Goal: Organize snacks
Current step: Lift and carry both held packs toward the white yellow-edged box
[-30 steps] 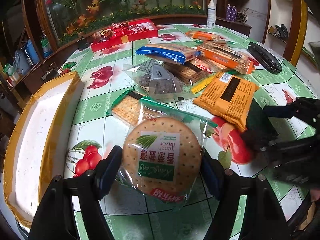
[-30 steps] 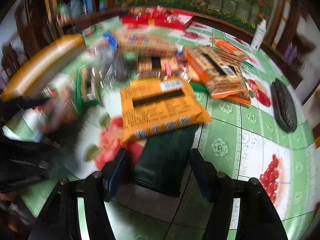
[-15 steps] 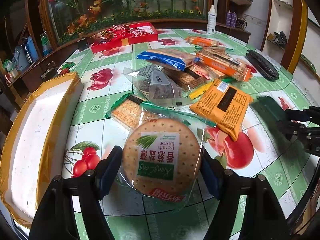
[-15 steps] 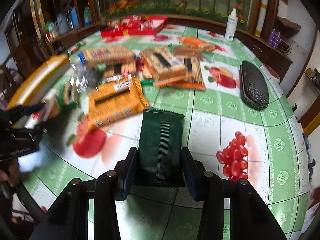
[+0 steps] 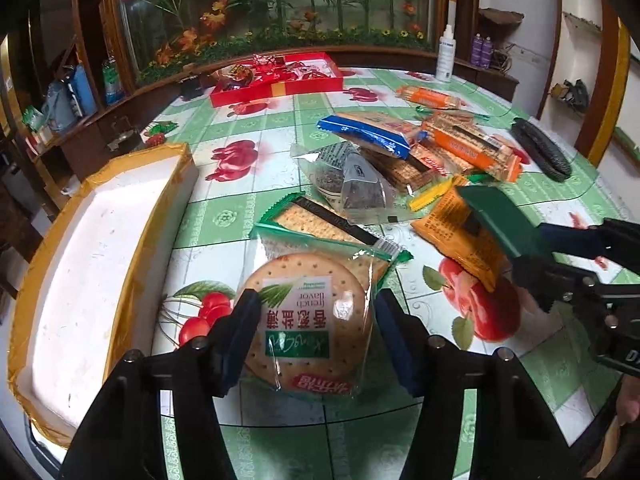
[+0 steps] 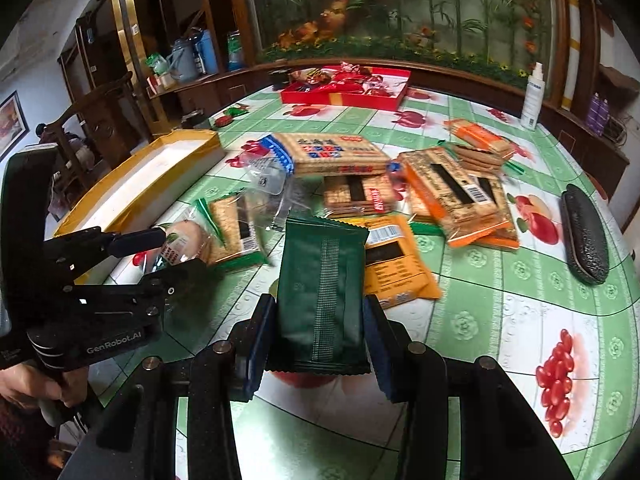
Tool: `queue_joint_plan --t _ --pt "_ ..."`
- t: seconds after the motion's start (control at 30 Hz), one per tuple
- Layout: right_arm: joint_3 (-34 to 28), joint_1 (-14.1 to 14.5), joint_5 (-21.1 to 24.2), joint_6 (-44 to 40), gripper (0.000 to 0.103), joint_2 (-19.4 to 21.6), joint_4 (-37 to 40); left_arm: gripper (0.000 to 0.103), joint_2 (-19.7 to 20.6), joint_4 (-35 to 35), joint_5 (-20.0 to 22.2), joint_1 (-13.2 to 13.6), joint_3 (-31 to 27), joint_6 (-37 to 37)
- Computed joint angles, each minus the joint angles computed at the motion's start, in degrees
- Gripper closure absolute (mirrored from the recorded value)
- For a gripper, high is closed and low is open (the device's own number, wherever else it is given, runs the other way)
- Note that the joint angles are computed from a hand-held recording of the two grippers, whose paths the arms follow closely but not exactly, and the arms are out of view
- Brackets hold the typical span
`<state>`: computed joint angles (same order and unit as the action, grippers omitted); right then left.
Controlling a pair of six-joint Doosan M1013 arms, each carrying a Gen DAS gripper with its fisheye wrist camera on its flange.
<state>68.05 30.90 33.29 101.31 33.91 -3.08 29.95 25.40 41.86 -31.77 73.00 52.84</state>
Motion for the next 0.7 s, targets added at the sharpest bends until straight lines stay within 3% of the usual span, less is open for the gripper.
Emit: queue_joint_plan --t 0.1,0.17,0.53,0.6,0.7 --pt "0.2 -0.1 0.3 -0.6 0.056 0.0 1.0 0.015 -0.5 -2.1 -1.3 0.6 0.7 2.0" --pt "0.5 -0.2 0.2 -1.1 0.056 -0.1 1.6 0.014 -0.5 -1.8 -0.5 0.6 0.6 2.3" --pt "0.7 -0.3 -0.2 -4.5 0.055 -0.2 4.7 0.013 2.6 -8.3 6.3 2.1 -3.1 5.4" --pt "0.6 -0.2 -0.2 -5.0 0.055 -0.1 5.2 0.026 2.5 -7.4 5.2 2.0 -2.9 4.8" --pt "0.6 -0.2 -0.3 -5.7 0.055 0.0 6.0 0.028 2.4 -4.4 4.9 1.2 -2.5 2.7"
